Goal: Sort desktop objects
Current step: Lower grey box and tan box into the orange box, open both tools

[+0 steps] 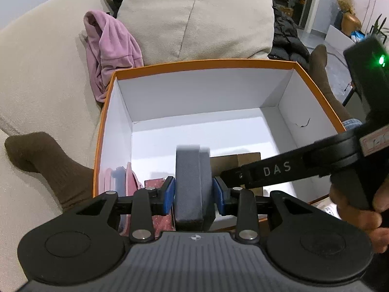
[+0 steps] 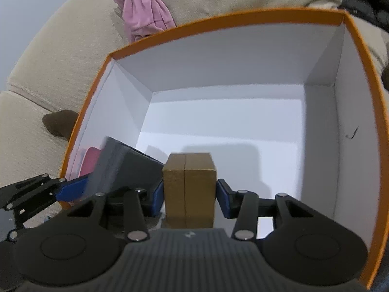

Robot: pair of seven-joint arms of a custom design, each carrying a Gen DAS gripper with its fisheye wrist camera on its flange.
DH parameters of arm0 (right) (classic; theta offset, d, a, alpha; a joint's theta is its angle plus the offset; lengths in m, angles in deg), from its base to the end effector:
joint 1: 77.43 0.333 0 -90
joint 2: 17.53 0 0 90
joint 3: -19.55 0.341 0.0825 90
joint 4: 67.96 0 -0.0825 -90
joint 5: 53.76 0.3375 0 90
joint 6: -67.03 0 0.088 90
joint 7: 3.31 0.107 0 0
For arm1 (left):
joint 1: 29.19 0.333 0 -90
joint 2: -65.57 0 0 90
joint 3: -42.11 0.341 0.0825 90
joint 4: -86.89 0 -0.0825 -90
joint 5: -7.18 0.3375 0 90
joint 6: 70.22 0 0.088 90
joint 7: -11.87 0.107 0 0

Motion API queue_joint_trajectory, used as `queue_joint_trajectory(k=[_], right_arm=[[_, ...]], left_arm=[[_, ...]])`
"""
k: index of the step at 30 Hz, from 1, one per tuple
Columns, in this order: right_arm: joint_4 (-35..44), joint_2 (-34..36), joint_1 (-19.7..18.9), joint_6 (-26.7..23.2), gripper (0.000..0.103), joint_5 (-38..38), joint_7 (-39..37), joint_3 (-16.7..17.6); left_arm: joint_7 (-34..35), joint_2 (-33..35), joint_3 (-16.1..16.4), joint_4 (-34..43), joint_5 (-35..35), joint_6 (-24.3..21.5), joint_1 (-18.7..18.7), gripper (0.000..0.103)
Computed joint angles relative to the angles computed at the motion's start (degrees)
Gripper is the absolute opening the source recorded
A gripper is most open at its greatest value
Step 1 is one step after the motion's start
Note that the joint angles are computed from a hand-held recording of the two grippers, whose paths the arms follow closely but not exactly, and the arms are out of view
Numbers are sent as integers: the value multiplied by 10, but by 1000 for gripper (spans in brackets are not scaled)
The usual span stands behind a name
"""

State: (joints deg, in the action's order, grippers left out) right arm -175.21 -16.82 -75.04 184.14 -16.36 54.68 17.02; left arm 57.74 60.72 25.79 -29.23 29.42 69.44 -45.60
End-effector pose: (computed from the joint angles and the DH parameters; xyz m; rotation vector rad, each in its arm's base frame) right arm 0.5407 0.0323 0.5665 -2.0370 1.5061 0.2047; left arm 0.4409 -0.2888 0.5802 -1.8574 1.9353 -0.6077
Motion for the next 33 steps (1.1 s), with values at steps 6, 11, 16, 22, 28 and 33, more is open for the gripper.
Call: queue_joint_trajectory(k=[6,11,16,22,28,33], right_arm=[[-4,-1,-1,6,47,3,7,-1],[26,10,-1,-31,47,-26,32,0],[80,29,6,-82,47,-72,71,10],[117,48,14,-124,51,-102,102,17],[114,43,-5,-122,50,-51,84,9],[133,61,-13,-104,33,-64,129,3]], left_arm=[[6,-15,6,-20,-22,33,4,38],[-50,-81,3,-77,8,109,40,38],[-134,-115,-8,-108,28,105,90,38],[-131,-119,21,-144,-39,132,91,38],[-88,-118,37,-169,-125,171,80,32],[-72,-112,34,-174,-156,179,80,26]])
